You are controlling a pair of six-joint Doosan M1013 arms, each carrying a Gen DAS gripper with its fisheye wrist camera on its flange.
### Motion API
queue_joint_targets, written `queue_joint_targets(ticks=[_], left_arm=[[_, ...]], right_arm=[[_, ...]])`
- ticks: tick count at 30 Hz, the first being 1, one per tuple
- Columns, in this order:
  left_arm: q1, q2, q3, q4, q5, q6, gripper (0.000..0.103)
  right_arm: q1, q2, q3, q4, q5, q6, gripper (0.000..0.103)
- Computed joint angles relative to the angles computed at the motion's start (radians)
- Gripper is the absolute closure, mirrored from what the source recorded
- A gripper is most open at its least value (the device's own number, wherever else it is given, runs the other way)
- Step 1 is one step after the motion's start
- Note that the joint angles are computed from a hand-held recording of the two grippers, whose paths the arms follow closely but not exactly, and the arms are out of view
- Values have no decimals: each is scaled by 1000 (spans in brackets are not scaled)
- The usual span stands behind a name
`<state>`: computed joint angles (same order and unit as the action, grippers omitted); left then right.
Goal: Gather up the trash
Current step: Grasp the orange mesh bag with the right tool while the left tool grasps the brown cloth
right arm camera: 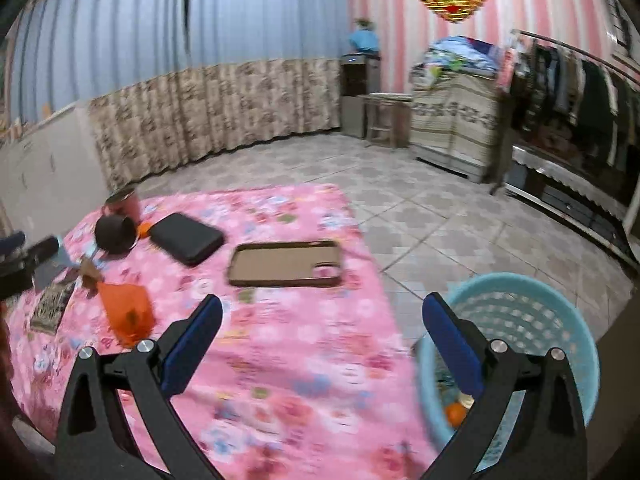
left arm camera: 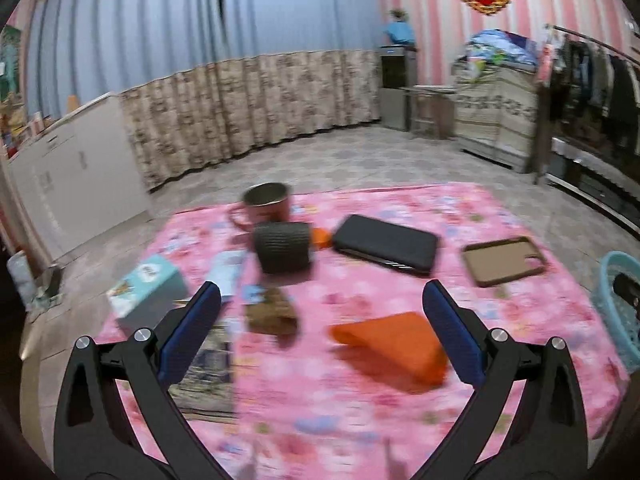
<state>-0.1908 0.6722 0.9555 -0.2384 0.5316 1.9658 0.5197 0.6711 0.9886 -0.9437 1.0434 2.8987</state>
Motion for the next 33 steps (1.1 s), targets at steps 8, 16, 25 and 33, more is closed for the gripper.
queue_joint_targets(ticks=[8,16,25,33], left_arm=[[48,69,-94,91,48,-85,5],[77,108,-133,113,101,-180,5],[78,120,-140,125,112,-186,5],[71,130,-155,103,133,-149,5]], right_arm=[[4,122,-195,112,-18,-192,5],[10,241,-390,255,-5,-384,5],[-4,402,-675,450,111,-579,31],[-14,386,-627,550,37,-614,72]])
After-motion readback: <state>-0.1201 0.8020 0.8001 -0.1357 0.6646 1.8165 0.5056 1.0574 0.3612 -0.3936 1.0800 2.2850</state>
